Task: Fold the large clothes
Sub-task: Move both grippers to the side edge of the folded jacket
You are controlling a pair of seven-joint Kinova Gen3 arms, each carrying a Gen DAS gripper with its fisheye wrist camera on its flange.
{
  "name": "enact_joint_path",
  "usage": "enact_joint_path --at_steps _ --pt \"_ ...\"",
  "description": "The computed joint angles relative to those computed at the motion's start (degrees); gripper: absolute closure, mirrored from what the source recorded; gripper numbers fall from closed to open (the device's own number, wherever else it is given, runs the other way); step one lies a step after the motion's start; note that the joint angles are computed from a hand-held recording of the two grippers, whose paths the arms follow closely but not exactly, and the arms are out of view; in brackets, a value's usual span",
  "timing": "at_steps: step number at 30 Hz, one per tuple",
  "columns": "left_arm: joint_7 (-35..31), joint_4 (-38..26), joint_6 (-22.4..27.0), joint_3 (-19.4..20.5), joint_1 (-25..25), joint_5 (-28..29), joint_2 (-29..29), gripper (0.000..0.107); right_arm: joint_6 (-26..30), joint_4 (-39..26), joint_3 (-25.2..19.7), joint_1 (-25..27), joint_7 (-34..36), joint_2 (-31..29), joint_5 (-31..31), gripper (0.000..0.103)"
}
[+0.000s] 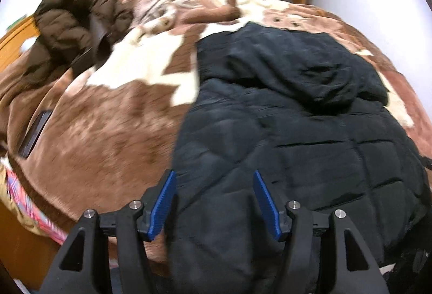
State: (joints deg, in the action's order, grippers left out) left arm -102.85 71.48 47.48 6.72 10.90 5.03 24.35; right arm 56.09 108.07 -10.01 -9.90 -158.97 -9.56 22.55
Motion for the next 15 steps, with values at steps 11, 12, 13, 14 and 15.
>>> enact_joint_path --at_steps 11,12,13,14,15 --pt "-2.3 1.7 5.8 1.3 -5.5 5.7 1.6 0.043 -6.4 6.1 3.1 0.8 6.7 -3.2 -13.7 0.048" --pt "-2.9 1.5 7.3 1.7 -6.2 7.0 1.9 0.043 -7.3 6.6 3.2 0.7 7.6 -3.4 -15.2 0.048" --pt "-3.3 1.7 8.2 1.9 -6.6 7.9 1.9 0.043 -7.9 7.0 3.1 0.8 7.9 -3.6 -16.3 0.048" --pt "-3.4 2.2 8.4 1.9 -6.6 8.4 1.7 0.043 -8.4 7.3 2.9 1.0 8.0 -3.8 -16.9 0.049" --pt "-3.3 2.2 9.0 1.7 -6.4 8.7 1.8 0.043 -8.8 7.6 2.8 1.2 8.1 -3.9 -17.3 0.049"
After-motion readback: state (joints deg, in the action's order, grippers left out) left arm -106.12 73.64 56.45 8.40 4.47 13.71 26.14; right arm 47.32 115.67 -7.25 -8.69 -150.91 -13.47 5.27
